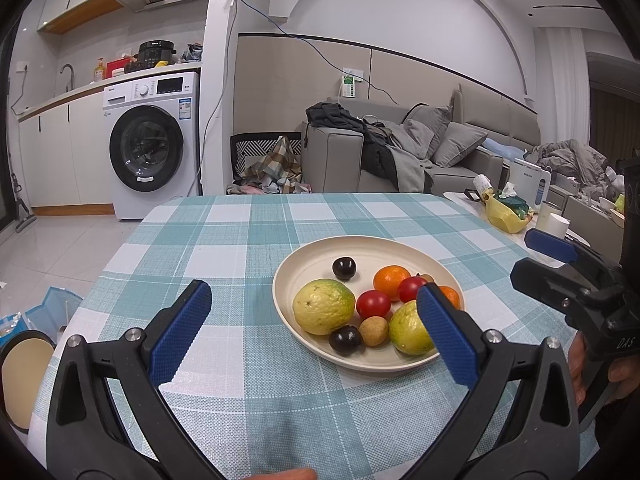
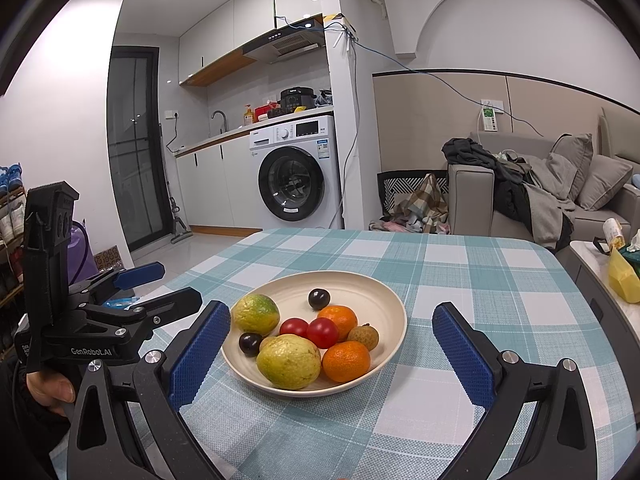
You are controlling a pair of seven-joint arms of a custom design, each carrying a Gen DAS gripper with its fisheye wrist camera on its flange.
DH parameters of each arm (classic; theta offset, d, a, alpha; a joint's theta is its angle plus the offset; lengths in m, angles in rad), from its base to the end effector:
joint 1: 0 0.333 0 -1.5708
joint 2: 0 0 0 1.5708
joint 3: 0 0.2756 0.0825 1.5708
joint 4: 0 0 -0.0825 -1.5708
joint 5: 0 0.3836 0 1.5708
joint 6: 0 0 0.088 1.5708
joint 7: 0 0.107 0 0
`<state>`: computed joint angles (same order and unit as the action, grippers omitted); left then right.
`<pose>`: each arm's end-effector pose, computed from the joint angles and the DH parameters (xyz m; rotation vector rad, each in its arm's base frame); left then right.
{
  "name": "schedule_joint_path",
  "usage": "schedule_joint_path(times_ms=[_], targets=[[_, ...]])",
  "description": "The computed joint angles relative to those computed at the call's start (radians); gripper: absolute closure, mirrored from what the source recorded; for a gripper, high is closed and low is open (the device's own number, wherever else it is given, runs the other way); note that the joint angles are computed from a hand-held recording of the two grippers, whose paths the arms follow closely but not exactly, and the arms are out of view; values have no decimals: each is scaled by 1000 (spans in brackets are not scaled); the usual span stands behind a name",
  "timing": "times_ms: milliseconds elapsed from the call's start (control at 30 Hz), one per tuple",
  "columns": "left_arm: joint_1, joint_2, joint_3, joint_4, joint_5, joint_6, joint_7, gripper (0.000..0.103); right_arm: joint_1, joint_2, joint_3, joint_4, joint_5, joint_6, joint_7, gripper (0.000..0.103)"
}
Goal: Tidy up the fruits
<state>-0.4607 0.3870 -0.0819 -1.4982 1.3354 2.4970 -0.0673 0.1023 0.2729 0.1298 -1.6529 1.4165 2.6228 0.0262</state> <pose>0.6031 -0.3604 0.4764 -1.6531 1.3218 -0.9569 0.6601 0.1239 0.4767 -1.7707 0.8375 -0.4437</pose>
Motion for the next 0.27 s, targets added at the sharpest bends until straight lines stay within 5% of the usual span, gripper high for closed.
schedule_joint_path(times_ms=[267], targets=[[-1, 1, 0, 1, 0, -3, -1, 1, 0, 0, 0, 0, 0, 0, 0, 0]])
